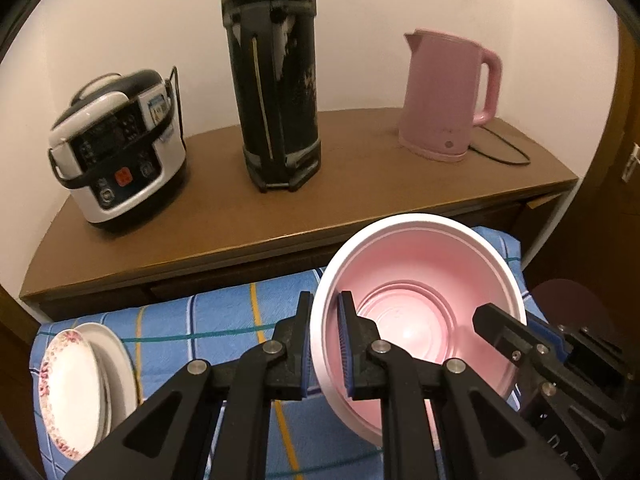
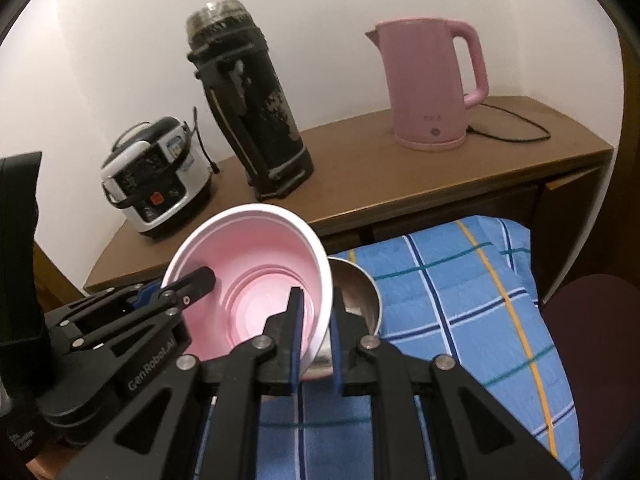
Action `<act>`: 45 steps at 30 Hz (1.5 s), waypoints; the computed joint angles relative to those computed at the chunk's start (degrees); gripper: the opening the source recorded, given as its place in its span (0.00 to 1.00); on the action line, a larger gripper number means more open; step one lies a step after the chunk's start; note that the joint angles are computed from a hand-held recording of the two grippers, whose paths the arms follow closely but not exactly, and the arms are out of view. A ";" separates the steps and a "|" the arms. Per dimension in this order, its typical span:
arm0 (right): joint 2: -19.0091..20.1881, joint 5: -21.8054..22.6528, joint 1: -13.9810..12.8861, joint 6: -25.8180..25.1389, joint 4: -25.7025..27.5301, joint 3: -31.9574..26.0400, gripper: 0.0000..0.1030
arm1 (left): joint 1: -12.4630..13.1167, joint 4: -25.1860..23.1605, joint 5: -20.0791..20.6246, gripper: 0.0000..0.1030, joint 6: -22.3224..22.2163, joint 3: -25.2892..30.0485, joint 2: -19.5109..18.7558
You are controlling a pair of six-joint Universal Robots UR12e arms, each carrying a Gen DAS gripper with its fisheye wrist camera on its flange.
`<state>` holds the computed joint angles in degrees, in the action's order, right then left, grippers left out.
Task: Organize plates and bowls
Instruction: 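Lift the pink bowl with the right gripper over the steel bowl, then lower the pink bowl into the steel bowl and open the right gripper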
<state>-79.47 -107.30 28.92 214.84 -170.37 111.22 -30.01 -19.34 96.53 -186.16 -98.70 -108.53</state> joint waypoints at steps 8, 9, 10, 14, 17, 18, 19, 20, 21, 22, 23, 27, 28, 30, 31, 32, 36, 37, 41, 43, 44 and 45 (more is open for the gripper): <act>2.16 2.84 -2.64 1.51 4.39 -0.95 0.11 | 0.25 -3.53 -1.44 0.14 -0.58 2.52 -3.60; 2.38 2.77 -2.72 1.42 5.02 -1.07 0.11 | 0.25 -3.64 -1.47 0.14 -0.63 2.58 -3.79; 2.57 2.78 -2.82 1.56 5.44 -1.11 0.11 | 0.25 -3.73 -1.49 0.14 -0.64 2.67 -4.00; 3.24 3.39 -3.17 1.58 6.50 -1.32 0.12 | -0.05 -2.41 0.05 0.14 0.26 2.75 -4.45; 3.60 3.38 -3.12 1.35 6.51 -1.38 0.14 | -0.12 -1.70 0.61 0.14 0.49 2.64 -4.53; 3.71 3.31 -3.07 1.34 6.58 -1.47 0.14 | -0.13 -1.42 0.66 0.14 0.63 2.58 -4.52; 3.80 3.23 -3.03 1.33 6.71 -1.53 0.14 | -0.18 -1.17 0.77 0.15 0.89 2.53 -4.53; 3.82 3.06 -2.96 1.40 6.85 -1.56 0.14 | -0.28 -0.99 1.01 0.15 1.17 2.52 -4.55; 3.81 2.80 -2.87 1.43 6.84 -1.57 0.14 | -0.34 -1.04 1.31 0.15 1.36 2.57 -4.57; 3.76 2.45 -2.79 1.34 6.82 -1.53 0.14 | -0.44 -0.98 1.64 0.15 1.68 2.55 -4.61; 3.66 1.90 -2.66 1.26 6.80 -1.50 0.14 | -0.51 -0.91 1.83 0.15 2.04 2.47 -4.58; 3.47 -0.37 -2.11 1.44 6.90 -1.64 0.26 | -0.46 -1.32 2.06 0.17 2.27 2.29 -4.51; 3.49 -1.24 -1.96 1.63 7.05 -1.71 0.31 | -0.39 -1.30 1.95 0.20 2.16 2.19 -4.47; 3.56 -2.55 -1.74 1.78 7.37 -1.80 0.32 | -0.23 -1.30 1.74 0.31 1.78 1.99 -4.35; 3.56 -2.47 -1.79 1.91 7.16 -1.72 0.32 | -0.21 -0.95 1.87 0.41 1.65 1.80 -4.26; 3.47 -1.90 -1.95 2.30 6.75 -1.49 0.32 | -0.23 0.14 2.19 0.46 1.67 1.42 -4.11; 2.94 -1.64 -2.11 3.58 4.85 -0.63 0.34 | -0.50 3.57 4.02 0.57 2.53 0.28 -3.50; 2.79 -2.00 -1.97 3.49 4.55 -0.52 0.35 | -0.47 3.71 4.14 0.57 2.48 0.07 -3.24; 2.05 -3.16 -1.34 3.96 3.01 0.19 0.43 | -0.35 4.07 3.86 0.57 2.18 -0.92 -2.27; 1.69 -3.75 -0.98 4.21 2.26 0.59 0.44 | -0.36 4.40 3.83 0.57 2.20 -1.61 -1.65; 1.47 -3.91 -0.79 4.44 1.94 0.82 0.44 | -0.35 4.51 3.79 0.57 2.23 -1.99 -1.29; 1.26 -3.87 -0.65 4.69 1.65 1.03 0.44 | -0.35 4.55 3.73 0.57 2.28 -2.28 -1.03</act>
<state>-78.21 -111.17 28.27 219.53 -168.72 112.24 -30.36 -14.79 100.26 -183.88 -100.98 -109.56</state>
